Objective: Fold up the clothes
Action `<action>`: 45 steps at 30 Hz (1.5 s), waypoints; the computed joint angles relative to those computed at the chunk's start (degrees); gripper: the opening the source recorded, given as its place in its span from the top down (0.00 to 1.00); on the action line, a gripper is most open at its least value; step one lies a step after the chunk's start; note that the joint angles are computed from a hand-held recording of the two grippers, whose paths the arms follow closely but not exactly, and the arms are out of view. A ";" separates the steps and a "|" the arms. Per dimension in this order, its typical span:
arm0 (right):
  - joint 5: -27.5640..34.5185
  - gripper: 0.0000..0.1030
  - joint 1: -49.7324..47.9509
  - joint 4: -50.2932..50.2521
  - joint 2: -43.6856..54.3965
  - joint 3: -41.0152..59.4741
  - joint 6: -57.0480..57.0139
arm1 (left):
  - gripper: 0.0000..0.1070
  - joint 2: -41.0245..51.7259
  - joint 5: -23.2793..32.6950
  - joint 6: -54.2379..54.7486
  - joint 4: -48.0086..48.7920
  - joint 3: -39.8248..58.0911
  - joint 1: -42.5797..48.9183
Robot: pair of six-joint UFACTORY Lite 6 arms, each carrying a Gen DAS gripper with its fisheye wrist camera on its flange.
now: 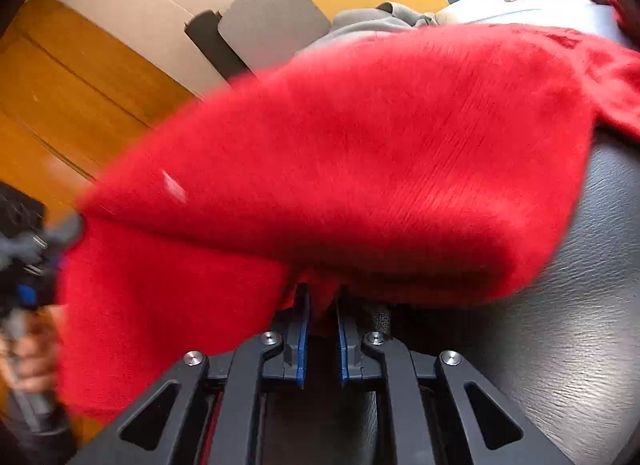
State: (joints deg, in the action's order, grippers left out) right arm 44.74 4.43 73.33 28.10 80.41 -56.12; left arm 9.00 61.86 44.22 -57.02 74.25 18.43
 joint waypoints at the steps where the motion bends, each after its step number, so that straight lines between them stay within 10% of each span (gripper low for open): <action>1: 2.80 0.89 -2.00 1.06 -1.93 -0.78 -1.36 | 0.92 -0.44 1.11 0.55 -0.32 0.09 0.59; 11: 26.79 0.95 -29.56 1.08 -17.07 4.51 -2.62 | 0.82 -9.44 -1.83 -1.31 4.62 -6.75 -3.10; 14: 29.88 0.90 -37.76 -2.84 -18.33 9.43 -3.81 | 0.80 -13.13 -6.03 -0.58 5.80 -15.82 -5.24; 16: 31.74 0.69 -40.08 -5.08 -18.73 8.46 -6.60 | 0.80 -15.40 -7.27 2.10 2.55 -24.62 -3.08; 22: 20.59 0.60 -22.68 -14.59 -28.27 -12.72 -15.40 | 0.79 -20.75 -9.91 9.10 -1.98 -43.77 8.85; 29: -1.41 0.60 1.82 -27.24 -14.50 -8.10 -4.61 | 0.75 -23.36 -9.19 13.22 -3.70 -48.37 17.49; 36: -6.05 0.61 -7.88 -38.34 -23.30 -19.70 -5.48 | 0.72 -18.44 -10.83 18.95 -9.62 -50.61 17.54; 45: 5.05 0.55 -27.66 -47.54 -27.37 -19.43 -2.98 | 0.67 -22.64 -17.90 15.32 -13.04 -51.85 5.13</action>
